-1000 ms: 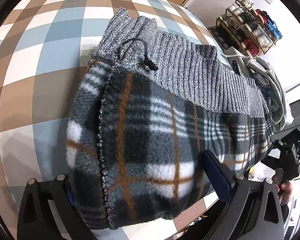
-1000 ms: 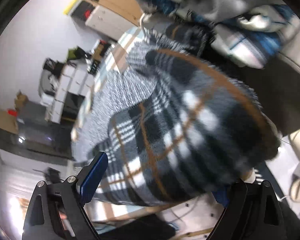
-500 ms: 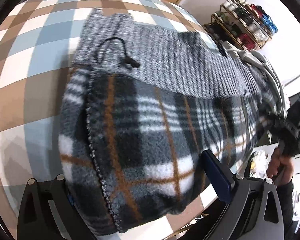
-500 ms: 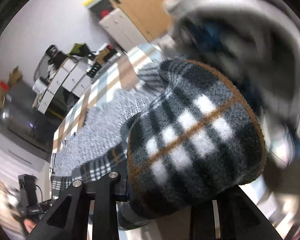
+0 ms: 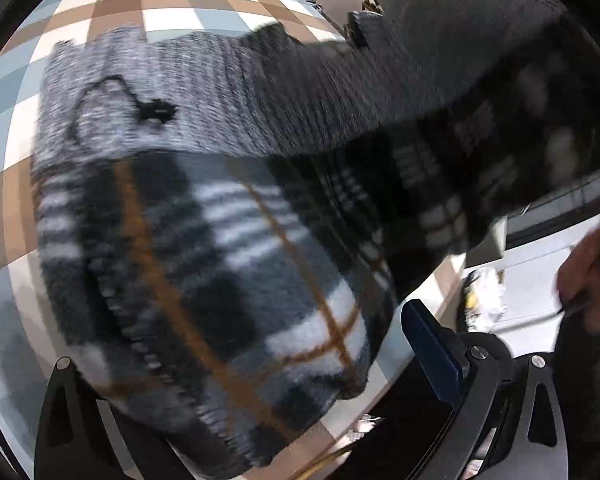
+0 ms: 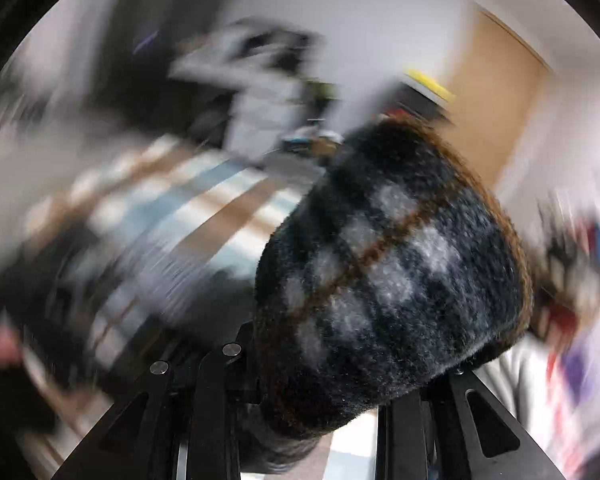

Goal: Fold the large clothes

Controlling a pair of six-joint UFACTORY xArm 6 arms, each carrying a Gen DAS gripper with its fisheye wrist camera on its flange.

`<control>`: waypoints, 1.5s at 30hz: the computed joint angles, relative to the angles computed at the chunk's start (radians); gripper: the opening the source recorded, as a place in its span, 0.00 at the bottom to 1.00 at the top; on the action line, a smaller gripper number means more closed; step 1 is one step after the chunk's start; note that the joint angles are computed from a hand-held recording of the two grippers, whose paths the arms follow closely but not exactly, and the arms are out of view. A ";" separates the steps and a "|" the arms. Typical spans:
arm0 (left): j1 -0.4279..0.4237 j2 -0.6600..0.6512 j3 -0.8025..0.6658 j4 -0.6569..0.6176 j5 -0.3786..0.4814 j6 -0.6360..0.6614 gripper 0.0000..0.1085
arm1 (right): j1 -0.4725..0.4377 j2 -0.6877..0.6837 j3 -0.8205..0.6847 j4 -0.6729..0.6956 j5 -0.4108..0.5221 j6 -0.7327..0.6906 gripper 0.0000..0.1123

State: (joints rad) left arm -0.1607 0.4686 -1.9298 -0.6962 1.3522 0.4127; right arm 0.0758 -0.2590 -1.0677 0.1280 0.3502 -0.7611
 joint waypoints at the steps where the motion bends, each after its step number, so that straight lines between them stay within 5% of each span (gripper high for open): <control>1: 0.017 0.006 -0.010 -0.016 0.013 -0.003 0.91 | 0.038 -0.024 0.059 -0.059 -0.004 -0.025 0.24; 5: 0.145 -0.036 0.052 -0.111 0.025 0.031 0.91 | 0.102 -0.053 0.183 -0.109 0.050 -0.057 0.25; 8: 0.218 -0.034 0.066 -0.219 0.046 0.036 0.91 | 0.122 -0.091 0.275 -0.051 -0.031 -0.135 0.27; 11: 0.224 -0.009 0.039 -0.194 0.035 0.001 0.91 | 0.142 -0.116 0.291 0.060 -0.007 -0.245 0.30; 16: 0.218 0.033 -0.020 -0.244 0.055 -0.035 0.91 | 0.140 -0.151 0.333 0.057 -0.008 -0.344 0.37; 19: 0.174 -0.031 0.066 -0.222 -0.015 -0.026 0.91 | 0.092 -0.133 0.215 0.331 0.214 -0.468 0.42; 24: 0.167 0.050 -0.014 -0.235 0.057 -0.098 0.90 | -0.029 -0.036 -0.007 0.618 0.603 -0.487 0.52; 26: 0.182 0.033 0.008 -0.237 0.069 -0.085 0.90 | -0.061 0.046 -0.119 0.680 0.748 -0.424 0.68; 32: 0.204 0.027 0.019 -0.286 0.096 -0.116 0.90 | -0.170 0.220 -0.316 0.875 1.097 -0.217 0.69; 37: 0.197 0.040 -0.005 -0.277 0.103 -0.136 0.90 | -0.199 0.259 -0.330 0.948 1.189 -0.175 0.72; 40: 0.210 -0.058 0.086 -0.220 -0.005 -0.100 0.90 | -0.186 0.272 -0.328 0.919 1.165 -0.133 0.72; 45: 0.278 -0.266 0.301 -0.505 -0.074 0.157 0.90 | -0.199 0.315 -0.332 0.958 1.200 -0.072 0.74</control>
State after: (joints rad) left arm 0.1172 0.2023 -1.6284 -1.2012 1.2780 0.5694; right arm -0.1229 0.0559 -1.4001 1.0856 1.5503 -0.8334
